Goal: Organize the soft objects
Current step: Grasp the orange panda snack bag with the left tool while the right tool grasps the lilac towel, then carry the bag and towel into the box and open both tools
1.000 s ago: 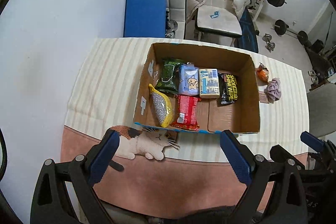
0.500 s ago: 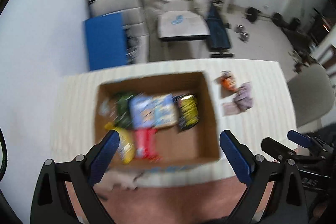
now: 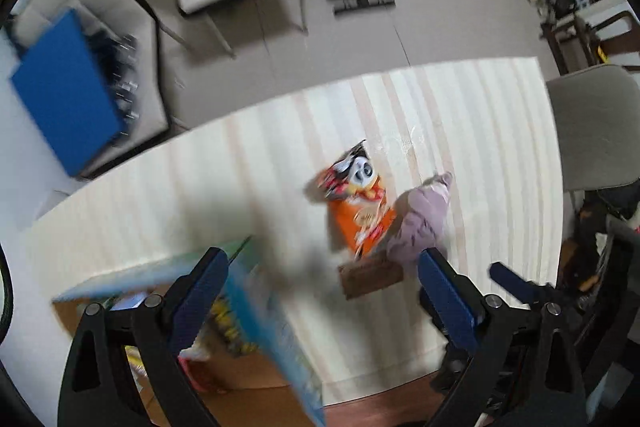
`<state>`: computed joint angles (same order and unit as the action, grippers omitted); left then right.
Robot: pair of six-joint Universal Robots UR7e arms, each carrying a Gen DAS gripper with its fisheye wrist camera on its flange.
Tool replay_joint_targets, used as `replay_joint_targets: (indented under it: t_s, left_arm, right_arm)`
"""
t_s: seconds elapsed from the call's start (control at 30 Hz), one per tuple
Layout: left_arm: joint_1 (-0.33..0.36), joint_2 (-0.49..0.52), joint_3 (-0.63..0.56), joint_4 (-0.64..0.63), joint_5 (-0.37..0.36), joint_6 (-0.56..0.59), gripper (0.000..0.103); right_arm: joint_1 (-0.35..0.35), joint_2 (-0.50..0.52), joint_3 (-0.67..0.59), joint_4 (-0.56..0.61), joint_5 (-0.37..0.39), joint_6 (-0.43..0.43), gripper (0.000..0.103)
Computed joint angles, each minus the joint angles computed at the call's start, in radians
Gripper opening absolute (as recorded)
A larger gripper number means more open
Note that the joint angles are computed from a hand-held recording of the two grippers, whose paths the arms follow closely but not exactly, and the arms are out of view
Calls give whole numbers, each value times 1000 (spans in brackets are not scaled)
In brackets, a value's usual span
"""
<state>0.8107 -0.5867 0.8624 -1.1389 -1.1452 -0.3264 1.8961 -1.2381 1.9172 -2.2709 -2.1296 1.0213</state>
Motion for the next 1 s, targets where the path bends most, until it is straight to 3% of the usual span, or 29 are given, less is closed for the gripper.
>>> replay_joint_targets:
  t_s: [0.13, 0.27, 0.37, 0.47, 0.53, 0.63, 0.73, 0.77, 1.0]
  left_arm:
    - [41, 124, -106, 100, -46, -39, 97]
    - [71, 205, -159, 144, -93, -52, 97]
    - [77, 225, -151, 143, -82, -66, 97]
    - [79, 234, -140, 136, -84, -75, 84]
    - [78, 238, -133, 144, -76, -79, 66]
    - [80, 227, -100, 132, -88, -88, 53]
    - [75, 207, -63, 98, -81, -95, 47]
    - [73, 197, -47, 87, -78, -97, 46]
    - [41, 94, 43, 9, -70, -91, 42]
  right_arm:
    - [-85, 27, 28, -58, 48, -34, 83]
    - [-133, 50, 51, -107, 82, -49, 81]
    - [-152, 68, 51, -119, 89, -59, 80]
    - [-158, 82, 47, -117, 87, -60, 79]
    - [-156, 94, 36, -104, 71, -59, 77]
    - [-155, 110, 7, -59, 43, -60, 69]
    - [-149, 126, -18, -18, 19, -50, 57]
    - [-145, 126, -21, -2, 9, -46, 43]
    - [-113, 119, -22, 13, 20, -36, 38]
